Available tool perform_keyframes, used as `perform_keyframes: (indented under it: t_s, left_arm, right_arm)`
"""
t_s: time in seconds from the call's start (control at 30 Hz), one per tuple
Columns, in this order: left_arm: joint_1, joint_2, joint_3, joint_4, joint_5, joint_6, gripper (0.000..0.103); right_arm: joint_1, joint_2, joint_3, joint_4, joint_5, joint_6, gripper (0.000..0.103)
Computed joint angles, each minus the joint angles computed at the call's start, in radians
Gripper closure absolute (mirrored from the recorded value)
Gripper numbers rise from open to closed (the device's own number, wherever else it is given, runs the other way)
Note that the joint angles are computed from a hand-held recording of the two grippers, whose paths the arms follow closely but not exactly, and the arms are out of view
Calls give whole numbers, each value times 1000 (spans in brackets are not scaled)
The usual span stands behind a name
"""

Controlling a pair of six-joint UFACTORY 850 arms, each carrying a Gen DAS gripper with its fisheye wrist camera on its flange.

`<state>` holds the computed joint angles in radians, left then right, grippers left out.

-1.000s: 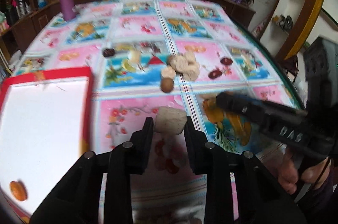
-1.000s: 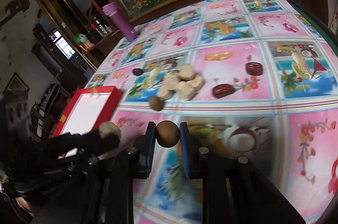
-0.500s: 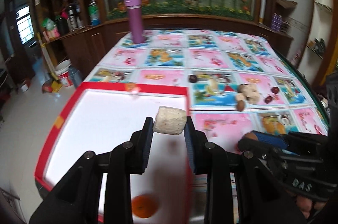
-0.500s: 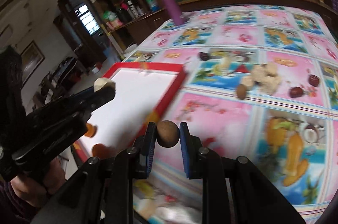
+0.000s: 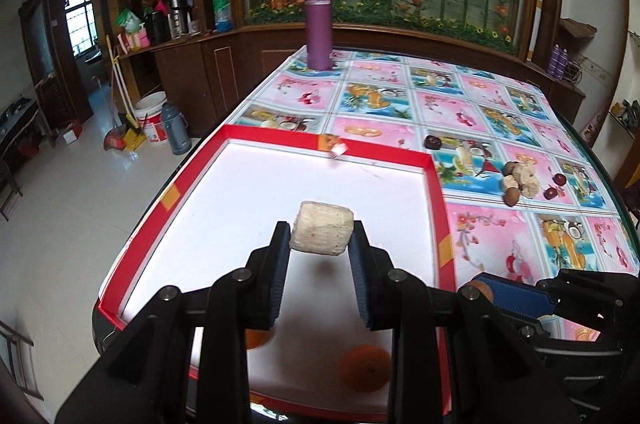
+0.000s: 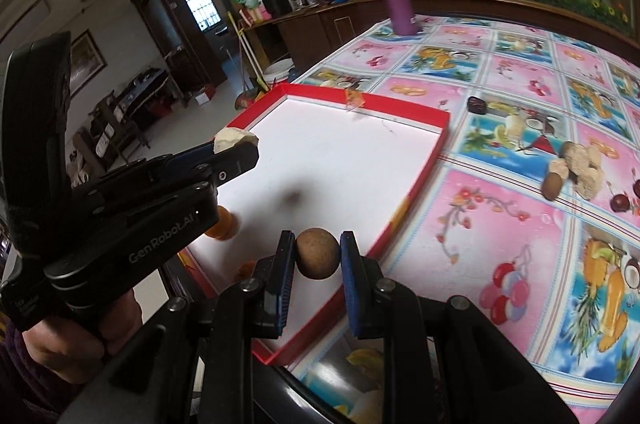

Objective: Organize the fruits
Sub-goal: 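Carry the cube and brown fruit into the tray and open both tools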

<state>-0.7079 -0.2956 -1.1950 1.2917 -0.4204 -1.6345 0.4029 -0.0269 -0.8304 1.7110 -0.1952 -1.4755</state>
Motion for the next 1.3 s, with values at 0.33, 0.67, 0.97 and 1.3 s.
perform_keyframes:
  t_s: [0.33,0.67,0.97,1.3]
  left_arm:
    - [17,6,22,-5,-2,-10,72]
    - [24,-8,21,-41,2,27,72]
    - [32,-18,19,-80,3,63,72]
    - [38,-31,13,-132,0,111,72]
  right_arm:
    - [28,-32,-26,-50,27,59,82]
    - [37,-70,-53,-146,54,169,82]
    - [43,-93,-70,-278,57,304,82]
    - [46,-109,-80,-405,53,430,82]
